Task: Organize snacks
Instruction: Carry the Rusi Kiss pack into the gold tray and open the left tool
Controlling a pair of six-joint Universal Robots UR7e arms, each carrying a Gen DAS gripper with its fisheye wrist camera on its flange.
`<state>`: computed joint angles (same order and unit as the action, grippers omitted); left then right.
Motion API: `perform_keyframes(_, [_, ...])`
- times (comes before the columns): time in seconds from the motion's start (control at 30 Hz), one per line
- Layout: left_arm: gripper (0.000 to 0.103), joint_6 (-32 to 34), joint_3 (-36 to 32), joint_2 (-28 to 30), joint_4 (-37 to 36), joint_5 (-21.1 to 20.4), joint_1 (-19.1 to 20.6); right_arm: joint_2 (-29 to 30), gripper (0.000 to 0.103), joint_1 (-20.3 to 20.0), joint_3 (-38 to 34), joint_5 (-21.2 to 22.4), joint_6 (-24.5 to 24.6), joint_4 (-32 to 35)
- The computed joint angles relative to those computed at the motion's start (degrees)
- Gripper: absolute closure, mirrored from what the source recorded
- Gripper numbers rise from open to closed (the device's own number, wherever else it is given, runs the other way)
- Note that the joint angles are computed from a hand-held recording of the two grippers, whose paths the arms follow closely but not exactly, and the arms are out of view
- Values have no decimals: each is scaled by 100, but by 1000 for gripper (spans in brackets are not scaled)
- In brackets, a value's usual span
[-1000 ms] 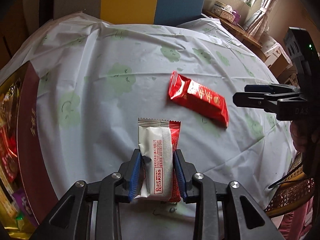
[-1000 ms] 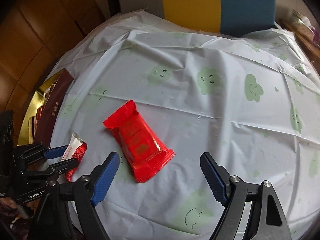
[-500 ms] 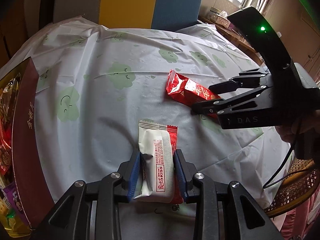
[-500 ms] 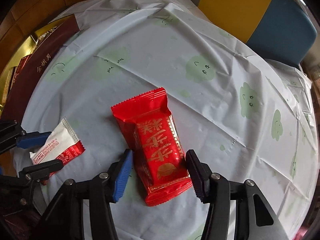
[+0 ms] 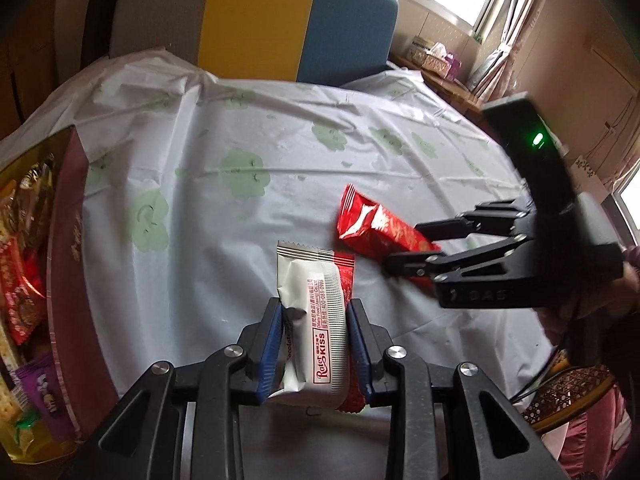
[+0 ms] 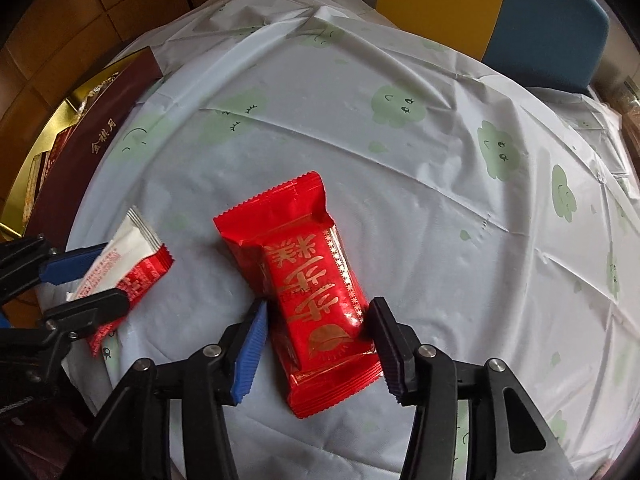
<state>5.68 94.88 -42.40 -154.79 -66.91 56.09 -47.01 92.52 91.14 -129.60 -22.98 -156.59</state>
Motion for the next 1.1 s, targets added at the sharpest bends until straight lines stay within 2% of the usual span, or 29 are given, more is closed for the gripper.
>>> perform_keyframes(0.27, [71,-212,286,-643,-457,87,-30,48,51,78,332,-97,-161,-642])
perform_keyframes(0.47, [71,-501,363,-1151,-682,736,158,76,51,140,456,-168,-180,-950])
perform_keyframes(0.73, [71,-1203,-96,-1431,29,1943,826,33,51,141,571,-139,-85,-1090])
perform_keyframes(0.87, [71,-1521,-349,-1349,523,2172,1110,5,51,133,600,-106,-30,-1114])
perform_keyframes(1.1, [71,-2042,-705,-1127,1140,2101,1447,9,51,125,568,-109,-16,-1079])
